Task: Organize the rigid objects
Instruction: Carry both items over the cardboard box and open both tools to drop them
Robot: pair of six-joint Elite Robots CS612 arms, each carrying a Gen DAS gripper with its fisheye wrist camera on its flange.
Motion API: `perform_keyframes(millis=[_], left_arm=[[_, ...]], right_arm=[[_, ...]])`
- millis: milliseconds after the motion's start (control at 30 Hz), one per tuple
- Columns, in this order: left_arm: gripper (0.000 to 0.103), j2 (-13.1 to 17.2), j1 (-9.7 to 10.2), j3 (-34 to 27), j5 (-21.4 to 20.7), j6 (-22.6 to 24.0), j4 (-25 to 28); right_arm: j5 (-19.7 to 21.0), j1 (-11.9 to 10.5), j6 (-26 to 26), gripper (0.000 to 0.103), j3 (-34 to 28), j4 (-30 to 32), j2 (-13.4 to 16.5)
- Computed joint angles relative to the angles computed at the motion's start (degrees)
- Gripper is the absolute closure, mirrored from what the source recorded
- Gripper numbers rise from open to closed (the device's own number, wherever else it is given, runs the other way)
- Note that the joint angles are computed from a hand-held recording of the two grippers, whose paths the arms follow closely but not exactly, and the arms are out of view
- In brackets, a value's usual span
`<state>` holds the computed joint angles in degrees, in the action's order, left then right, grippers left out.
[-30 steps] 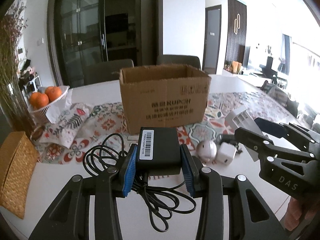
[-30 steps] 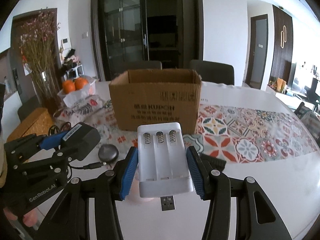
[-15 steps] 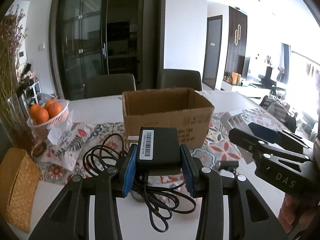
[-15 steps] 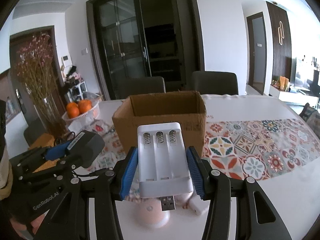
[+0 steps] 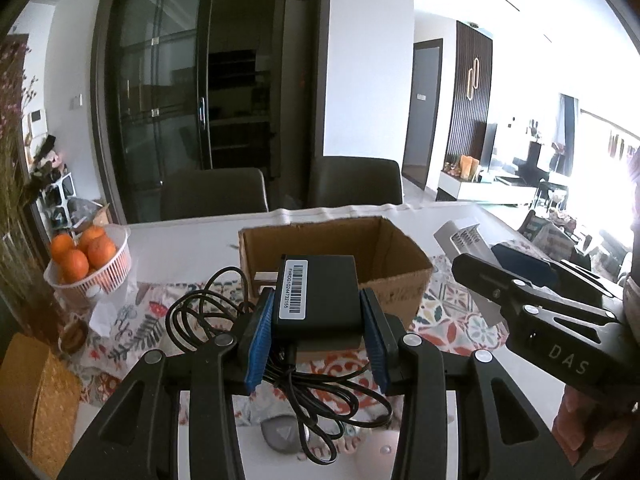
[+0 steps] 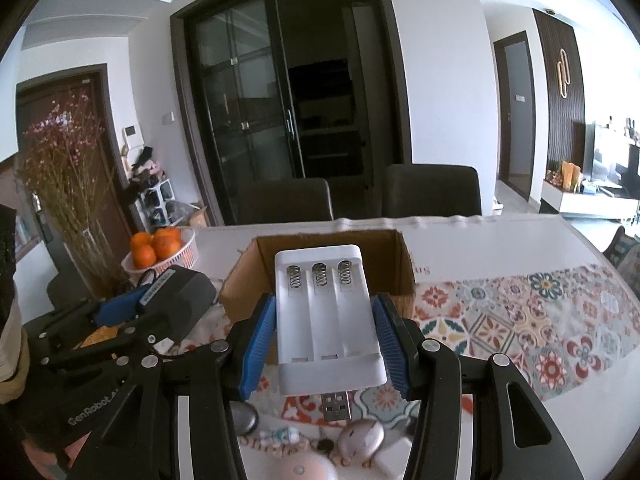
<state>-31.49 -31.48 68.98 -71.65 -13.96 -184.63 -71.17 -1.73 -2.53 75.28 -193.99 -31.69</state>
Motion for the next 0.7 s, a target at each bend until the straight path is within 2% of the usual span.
perform_keyframes(millis=[167, 367, 533, 700], left_arm=[[0.062, 0.9, 0.57, -3.4, -0.6, 0.7, 2.3], [0.062, 2.4, 1.35, -7.7, -2.1, 0.8, 6.3], [0.062, 4.3, 2.23, -12.6, -5.0, -0.4, 11.2], [0.062, 7.0, 2.94, -19.1, -4.4, -0.2, 16.5]], right_arm=[[-0.2, 0.1, -0.3, 0.052, -2.5, 1.6, 0.5], [0.0, 0.3, -0.8, 0.052, -6.4, 6.3, 1.5], [0.9, 0.2, -0.2, 0.052, -11.1, 13.3, 3.0], [2.2, 0.0, 0.2, 0.052, -17.2, 21.6, 5.3]])
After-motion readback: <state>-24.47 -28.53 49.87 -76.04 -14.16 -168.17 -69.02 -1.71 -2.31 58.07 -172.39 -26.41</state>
